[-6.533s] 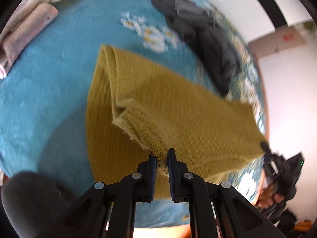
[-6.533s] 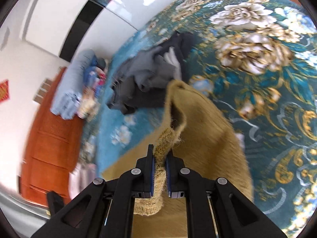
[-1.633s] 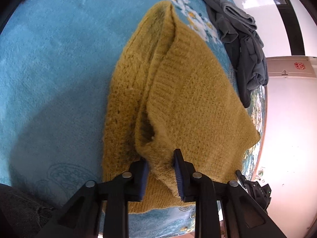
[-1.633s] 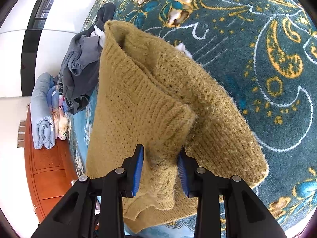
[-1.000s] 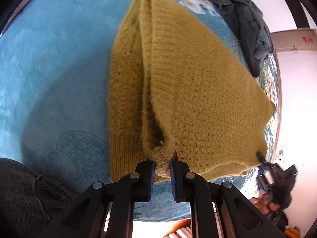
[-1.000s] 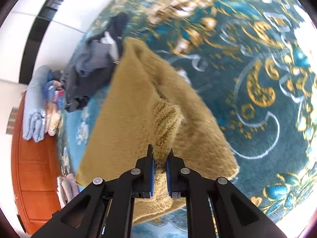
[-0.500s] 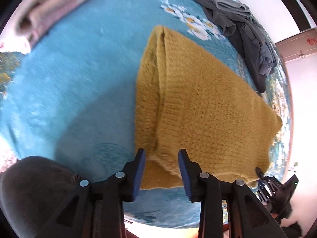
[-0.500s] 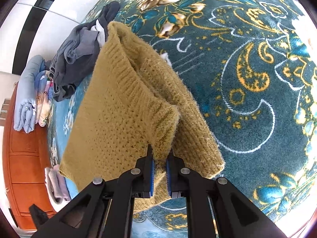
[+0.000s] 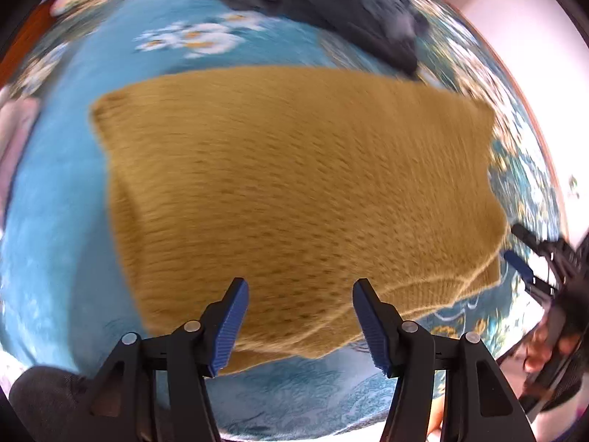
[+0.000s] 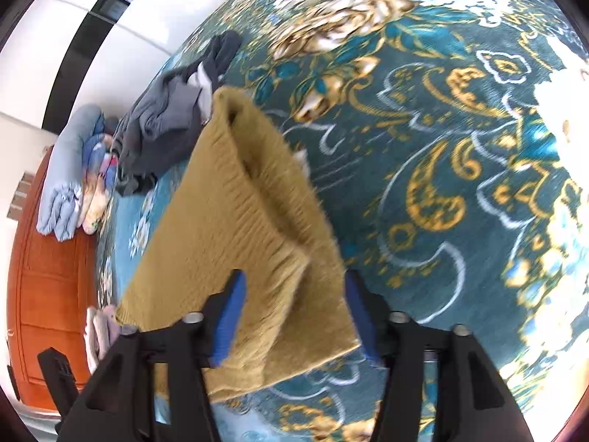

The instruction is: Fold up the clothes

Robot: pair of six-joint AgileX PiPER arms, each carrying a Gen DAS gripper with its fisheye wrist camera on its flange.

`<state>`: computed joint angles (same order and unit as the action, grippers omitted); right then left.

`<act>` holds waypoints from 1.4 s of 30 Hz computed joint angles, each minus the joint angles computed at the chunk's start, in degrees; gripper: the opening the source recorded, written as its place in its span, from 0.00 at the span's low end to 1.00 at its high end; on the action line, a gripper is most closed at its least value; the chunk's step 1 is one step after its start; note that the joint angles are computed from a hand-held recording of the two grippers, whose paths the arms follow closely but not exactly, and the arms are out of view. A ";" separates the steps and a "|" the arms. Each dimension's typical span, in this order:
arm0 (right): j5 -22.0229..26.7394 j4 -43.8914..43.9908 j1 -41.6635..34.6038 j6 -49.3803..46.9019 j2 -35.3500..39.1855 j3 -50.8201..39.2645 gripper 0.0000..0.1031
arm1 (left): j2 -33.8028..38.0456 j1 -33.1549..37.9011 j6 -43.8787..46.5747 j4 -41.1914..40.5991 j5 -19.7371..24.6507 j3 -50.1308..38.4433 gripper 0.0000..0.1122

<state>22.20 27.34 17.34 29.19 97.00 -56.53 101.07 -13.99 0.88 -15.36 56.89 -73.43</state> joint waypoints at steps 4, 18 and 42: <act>1.13 7.47 -2.35 -9.70 3.23 -1.68 0.69 | 0.61 0.17 3.80 -3.02 -0.22 1.98 0.56; 0.14 6.29 -1.34 -6.07 7.16 -4.81 0.45 | -0.53 10.01 13.41 -13.31 1.62 5.66 0.61; 16.68 -21.79 9.31 20.52 8.03 -29.48 0.19 | -9.79 28.31 15.16 -22.27 0.32 9.75 0.61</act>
